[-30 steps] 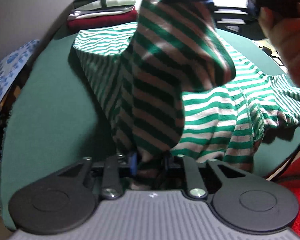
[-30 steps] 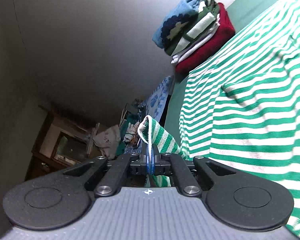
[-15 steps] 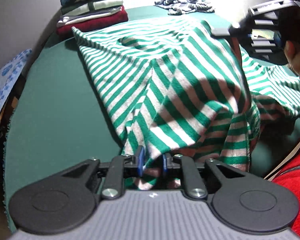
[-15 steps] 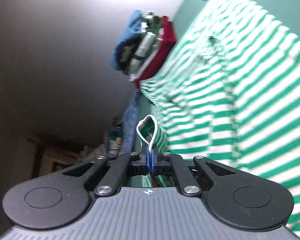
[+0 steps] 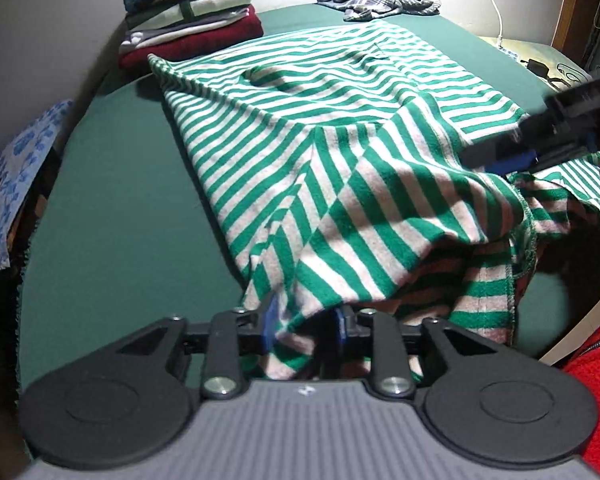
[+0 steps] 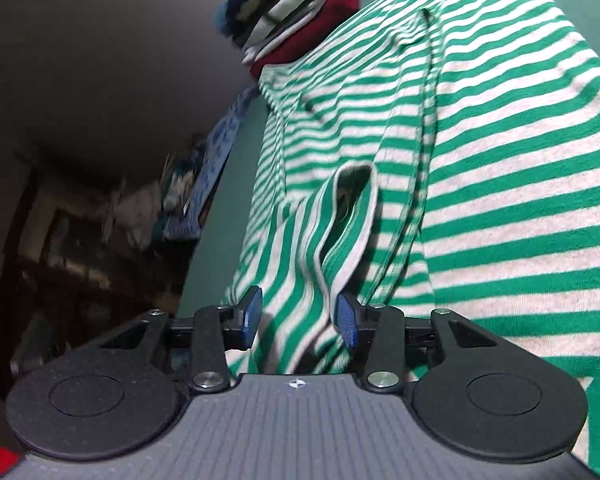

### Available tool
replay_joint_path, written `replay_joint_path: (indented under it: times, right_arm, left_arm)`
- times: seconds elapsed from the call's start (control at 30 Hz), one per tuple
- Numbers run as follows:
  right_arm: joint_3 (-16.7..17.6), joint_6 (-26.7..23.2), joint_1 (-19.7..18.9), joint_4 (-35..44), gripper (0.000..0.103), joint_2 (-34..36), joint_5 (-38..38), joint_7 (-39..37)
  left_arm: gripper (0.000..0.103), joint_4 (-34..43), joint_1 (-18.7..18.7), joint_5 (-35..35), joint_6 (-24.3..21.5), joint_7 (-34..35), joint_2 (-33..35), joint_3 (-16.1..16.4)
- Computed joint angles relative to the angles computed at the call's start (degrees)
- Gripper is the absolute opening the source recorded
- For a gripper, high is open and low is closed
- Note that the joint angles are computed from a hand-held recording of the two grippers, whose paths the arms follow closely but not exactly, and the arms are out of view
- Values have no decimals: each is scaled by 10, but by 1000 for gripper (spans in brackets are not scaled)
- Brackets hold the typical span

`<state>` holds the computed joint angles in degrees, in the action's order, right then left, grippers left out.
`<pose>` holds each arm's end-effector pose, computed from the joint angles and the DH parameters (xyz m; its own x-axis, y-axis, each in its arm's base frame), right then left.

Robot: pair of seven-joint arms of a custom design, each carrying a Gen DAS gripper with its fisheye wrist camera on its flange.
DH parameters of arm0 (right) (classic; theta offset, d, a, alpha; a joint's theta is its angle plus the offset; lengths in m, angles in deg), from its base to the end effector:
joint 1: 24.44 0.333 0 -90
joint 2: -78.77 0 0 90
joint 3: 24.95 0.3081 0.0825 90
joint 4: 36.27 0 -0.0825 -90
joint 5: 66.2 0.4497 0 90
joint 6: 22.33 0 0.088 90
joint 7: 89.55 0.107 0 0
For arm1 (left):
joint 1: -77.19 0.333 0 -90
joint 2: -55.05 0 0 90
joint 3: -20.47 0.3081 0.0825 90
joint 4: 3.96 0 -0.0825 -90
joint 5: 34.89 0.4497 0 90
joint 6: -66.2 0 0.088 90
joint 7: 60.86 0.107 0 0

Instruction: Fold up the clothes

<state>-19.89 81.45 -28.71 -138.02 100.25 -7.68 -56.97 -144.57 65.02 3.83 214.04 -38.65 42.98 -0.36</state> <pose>0.6795 0.0765 0.3182 0.4946 -0.4243 -0.7585 -0.8650 -0.3251 -0.3822 0.4447 -0.2990 0.3529 0.1008 -0.9917 -0.0803 -0.8334 -0.0401 -0.5512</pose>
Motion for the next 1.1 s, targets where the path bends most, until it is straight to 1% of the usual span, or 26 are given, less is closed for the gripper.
replay_joint_path:
  times: [0.07, 0.1, 0.13, 0.17, 0.23, 0.33, 0.4, 0.43, 0.47, 0.6, 0.7, 0.8, 0.87, 0.9, 0.93, 0.97, 1.0, 1.03, 1.07, 1.1]
  right_arm:
    - [-1, -11, 1, 2, 43, 1, -19, -15]
    - [-1, -12, 2, 2, 36, 1, -25, -21]
    - [0, -10, 3, 2, 15, 2, -28, -26]
    - [1, -8, 3, 0, 6, 0, -27, -33]
    - [2, -8, 1, -6, 7, -5, -18, -50]
    - [0, -49, -14, 2, 7, -7, 2, -72]
    - [-5, -71, -21, 10, 7, -8, 9, -78]
    - [-7, -74, -21, 12, 7, -9, 6, -81]
    - [-10, -66, -18, 12, 7, -10, -3, -81]
    - [-17, -17, 2, 1, 7, -13, -56, -60]
    - [-16, -6, 3, -6, 7, -15, -76, -65]
    - [-15, -9, 1, 0, 7, -13, -87, -71]
    - [-14, -11, 0, 9, 7, -11, -95, -78]
    - [-13, -7, -2, 10, 12, -13, -91, -86]
    - [-11, -4, -5, 12, 14, -15, -80, -94]
    - [-10, -2, -9, 16, 15, -14, -62, -97]
    - [-8, 1, -13, 19, 23, -12, -42, -98]
    - [-6, 14, -14, 18, 38, -12, -19, -98]
    - [-3, 41, -12, 12, 50, -14, 4, -99]
    - [0, 76, -4, 4, 51, -17, 20, -99]
  left_arm:
    - [31, 2, -1, -2, -3, -1, 1, 0]
    - [31, 4, -1, -1, -6, -1, 3, -1]
    - [32, 7, -2, 0, -10, -1, 6, -2]
    - [32, 10, -3, 1, -14, -1, 8, -2]
    - [33, 13, -6, 0, -22, 1, 9, 0]
    - [37, 14, -12, -8, -32, 5, 0, 1]
    - [45, 12, -13, -10, -28, 3, -4, 0]
    - [47, 12, -13, -9, -25, 1, -4, -1]
    - [49, 13, -13, -8, -22, 0, -3, -3]
    - [49, 19, -17, -12, -22, 0, 13, -2]
    - [49, 17, -21, -15, -21, -3, 11, -1]
    - [49, 16, -27, -33, -28, 21, 3, 2]
    - [50, 13, -29, -44, -27, 41, -13, 3]
    - [56, 10, -28, -44, -21, 45, -23, 1]
    - [59, 7, -25, -40, -12, 45, -33, -2]
    - [69, 4, -20, -35, -3, 44, -41, -5]
    - [76, 6, -12, -24, 6, 37, -43, -11]
    - [77, 8, -4, -13, 15, 30, -43, -16]
    - [77, 13, 4, -2, 26, 25, -37, -20]
    - [77, 19, 10, 5, 33, 25, -28, -21]
